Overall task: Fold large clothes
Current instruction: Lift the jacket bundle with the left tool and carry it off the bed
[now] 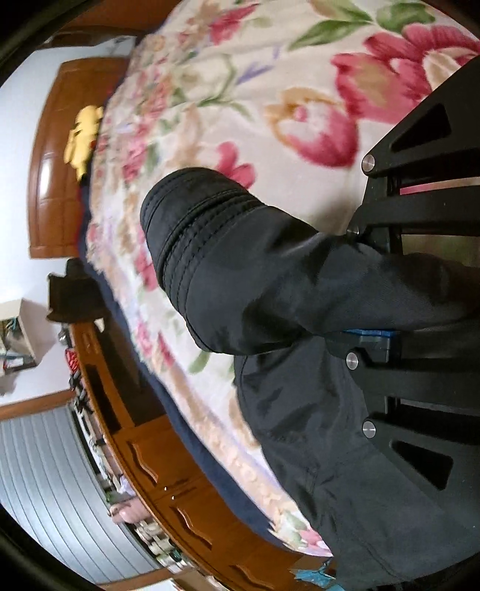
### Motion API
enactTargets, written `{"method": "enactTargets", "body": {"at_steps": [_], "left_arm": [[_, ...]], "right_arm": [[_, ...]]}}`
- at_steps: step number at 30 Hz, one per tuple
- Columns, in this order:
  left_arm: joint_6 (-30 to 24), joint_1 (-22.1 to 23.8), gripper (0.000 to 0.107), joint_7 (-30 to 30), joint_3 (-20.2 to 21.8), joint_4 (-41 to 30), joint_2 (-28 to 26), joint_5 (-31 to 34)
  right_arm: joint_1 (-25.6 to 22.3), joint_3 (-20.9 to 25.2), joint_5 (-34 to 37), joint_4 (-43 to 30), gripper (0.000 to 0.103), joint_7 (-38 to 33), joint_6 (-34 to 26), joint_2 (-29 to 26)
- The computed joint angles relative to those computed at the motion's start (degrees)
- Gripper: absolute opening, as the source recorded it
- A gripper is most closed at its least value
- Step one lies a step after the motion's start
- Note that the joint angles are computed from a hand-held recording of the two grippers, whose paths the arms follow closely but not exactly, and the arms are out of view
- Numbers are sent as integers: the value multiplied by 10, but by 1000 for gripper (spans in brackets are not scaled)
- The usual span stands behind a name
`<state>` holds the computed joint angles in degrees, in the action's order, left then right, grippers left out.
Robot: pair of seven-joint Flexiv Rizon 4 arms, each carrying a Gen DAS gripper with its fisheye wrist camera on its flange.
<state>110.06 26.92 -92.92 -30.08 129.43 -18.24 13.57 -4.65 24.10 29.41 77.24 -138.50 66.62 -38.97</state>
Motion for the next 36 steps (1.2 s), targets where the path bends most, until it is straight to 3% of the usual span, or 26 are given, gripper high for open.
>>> {"method": "enactTargets", "body": {"at_steps": [4, 11, 15, 16, 19, 22, 26, 28, 31, 36], "left_arm": [[10, 79, 6, -14, -34, 21, 21, 23], [21, 255, 6, -61, -101, 63, 83, 87], [28, 273, 6, -89, -42, 69, 119, 120], [32, 272, 6, -80, -26, 73, 123, 112], [44, 207, 6, -51, 85, 70, 115, 80], [49, 185, 6, -51, 148, 67, 99, 75], [33, 196, 6, -78, 173, 59, 73, 108], [45, 155, 6, -57, 215, 63, 52, 86], [72, 122, 6, -45, 247, 69, 35, 68], [88, 97, 13, -60, 274, 84, 45, 61]], "right_arm": [[9, 16, 11, 21, 23, -12, 10, 26], [70, 30, 12, 44, 23, -5, 41, 44], [122, 31, -14, 26, 22, 21, 51, 37], [133, 34, -22, 18, 22, 24, 52, 33], [187, 18, -63, -7, 23, 61, 51, 24], [234, 5, -106, -23, 23, 95, 62, 8], [278, -8, -169, -63, 24, 129, 53, -39], [304, -36, -209, -93, 26, 159, 49, -72], [346, -104, -266, -104, 32, 226, 60, -100], [315, -88, -296, -140, 47, 262, 10, -137]]}}
